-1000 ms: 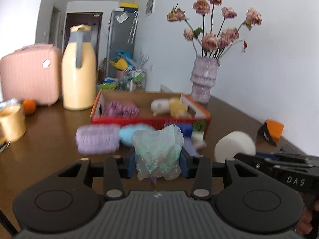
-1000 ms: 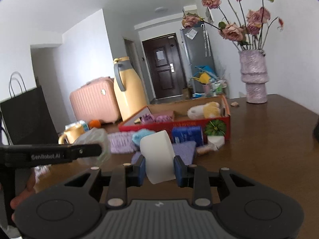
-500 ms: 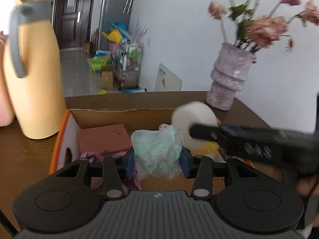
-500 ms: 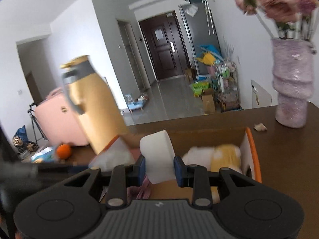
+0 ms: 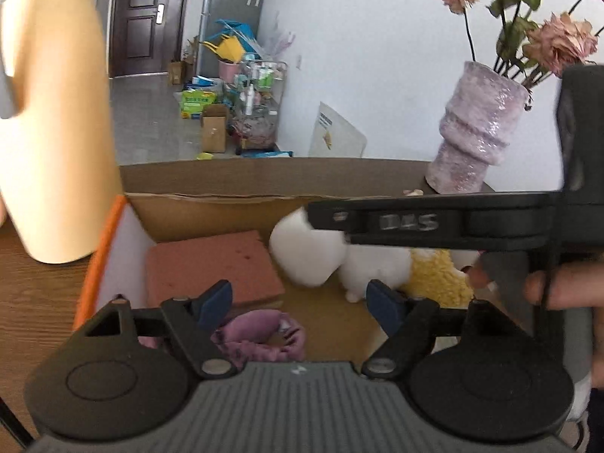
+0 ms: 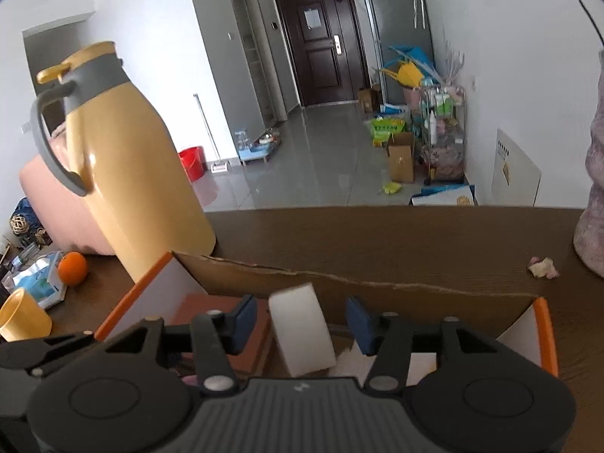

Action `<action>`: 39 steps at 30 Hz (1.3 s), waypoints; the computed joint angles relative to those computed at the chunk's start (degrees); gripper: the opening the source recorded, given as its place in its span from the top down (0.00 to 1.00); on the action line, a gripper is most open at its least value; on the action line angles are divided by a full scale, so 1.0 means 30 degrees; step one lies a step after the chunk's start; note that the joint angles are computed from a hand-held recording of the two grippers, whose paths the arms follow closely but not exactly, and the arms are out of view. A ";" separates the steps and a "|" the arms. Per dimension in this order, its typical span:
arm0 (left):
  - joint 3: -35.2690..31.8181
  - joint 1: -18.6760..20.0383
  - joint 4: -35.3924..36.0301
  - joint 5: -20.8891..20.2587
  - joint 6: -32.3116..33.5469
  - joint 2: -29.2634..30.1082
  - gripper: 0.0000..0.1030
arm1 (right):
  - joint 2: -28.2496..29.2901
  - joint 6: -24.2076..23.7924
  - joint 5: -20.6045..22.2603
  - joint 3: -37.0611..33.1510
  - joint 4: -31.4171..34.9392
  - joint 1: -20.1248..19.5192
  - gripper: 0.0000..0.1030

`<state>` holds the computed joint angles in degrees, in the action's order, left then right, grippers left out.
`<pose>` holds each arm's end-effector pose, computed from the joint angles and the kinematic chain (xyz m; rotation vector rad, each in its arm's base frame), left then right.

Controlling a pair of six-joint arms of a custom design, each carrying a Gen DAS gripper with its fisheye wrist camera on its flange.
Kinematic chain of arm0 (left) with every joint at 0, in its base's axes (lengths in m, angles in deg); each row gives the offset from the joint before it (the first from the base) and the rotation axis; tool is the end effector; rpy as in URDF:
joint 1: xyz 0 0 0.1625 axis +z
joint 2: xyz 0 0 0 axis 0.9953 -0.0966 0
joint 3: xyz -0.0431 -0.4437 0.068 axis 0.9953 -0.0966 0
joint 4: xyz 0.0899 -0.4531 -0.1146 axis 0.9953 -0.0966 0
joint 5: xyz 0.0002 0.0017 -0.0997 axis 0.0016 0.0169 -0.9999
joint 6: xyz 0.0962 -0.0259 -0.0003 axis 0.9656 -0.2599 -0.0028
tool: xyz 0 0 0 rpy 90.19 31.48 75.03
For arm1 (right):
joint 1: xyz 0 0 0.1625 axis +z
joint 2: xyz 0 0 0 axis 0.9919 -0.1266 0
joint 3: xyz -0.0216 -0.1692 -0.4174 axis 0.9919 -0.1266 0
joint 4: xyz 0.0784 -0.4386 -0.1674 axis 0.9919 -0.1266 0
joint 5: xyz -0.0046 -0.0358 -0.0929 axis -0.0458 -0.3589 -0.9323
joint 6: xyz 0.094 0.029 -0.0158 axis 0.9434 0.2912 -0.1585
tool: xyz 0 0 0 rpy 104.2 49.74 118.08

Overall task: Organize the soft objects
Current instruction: 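Carry the mesh bag and foam roll into the box and open both grippers, then withdraw both grippers from the box back toward the pile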

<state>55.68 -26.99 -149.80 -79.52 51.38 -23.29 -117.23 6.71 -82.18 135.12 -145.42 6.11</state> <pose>-0.3030 -0.7861 0.0281 1.0987 2.5430 -0.7034 0.0864 -0.7808 0.2514 0.2721 -2.3461 1.2065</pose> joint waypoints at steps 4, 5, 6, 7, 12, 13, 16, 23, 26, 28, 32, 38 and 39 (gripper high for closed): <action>0.0783 -0.0134 -0.0554 0.0643 0.0007 -0.0931 0.20 | -0.0940 -0.0063 -0.0253 0.1113 -0.1012 0.0355 0.49; 0.0938 -0.0226 -0.0602 0.0816 0.0003 -0.1187 0.19 | -0.1370 -0.0161 -0.0316 0.1555 -0.1216 0.0422 0.49; 0.1270 -0.0344 -0.0859 0.1035 0.0121 -0.1553 0.19 | -0.1759 -0.0247 -0.0457 0.1998 -0.1423 0.0531 0.49; 0.1661 -0.0430 -0.1239 0.1242 0.0376 -0.1946 0.19 | -0.2242 -0.0367 -0.0726 0.2586 -0.1805 0.0675 0.48; 0.4107 -0.0830 -0.3034 0.2488 0.0968 -0.4451 0.17 | -0.4824 -0.1602 -0.2654 0.5997 -0.4608 0.1258 0.38; 0.4784 -0.0896 -0.3437 0.2739 0.1119 -0.5094 0.17 | -0.5385 -0.1723 -0.3010 0.6732 -0.5115 0.1337 0.38; 0.6168 -0.1142 -0.4208 0.3423 0.1144 -0.6393 0.17 | -0.6844 -0.1692 -0.3710 0.8835 -0.6369 0.1599 0.38; 1.0055 -0.2045 -0.7212 0.3315 0.1566 -0.9141 0.13 | -0.8208 -0.2489 -0.4584 1.2320 -0.9460 0.2845 0.36; 1.2356 -0.2339 -0.8754 0.2519 0.1672 -1.0531 0.09 | -0.7939 -0.3470 -0.4316 1.4220 -1.3164 0.3409 0.31; 1.3956 -0.2617 -0.9652 0.2404 0.2053 -1.1379 0.09 | -0.7438 -0.4124 -0.4329 1.5268 -1.5269 0.3831 0.31; 1.7287 -0.3350 -1.2574 0.2803 0.3659 -1.2598 0.08 | -0.5531 -0.4863 -0.4203 1.7421 -1.9698 0.4603 0.29; 2.1362 -0.4212 -1.4933 0.4077 0.3061 -1.4054 0.08 | -0.1805 -0.3136 -0.4870 1.9279 -2.4423 0.5574 0.29; 2.1806 -0.4229 -1.4861 0.4199 0.2783 -1.4346 0.08 | -0.1135 -0.2391 -0.4999 1.9496 -2.5094 0.5696 0.29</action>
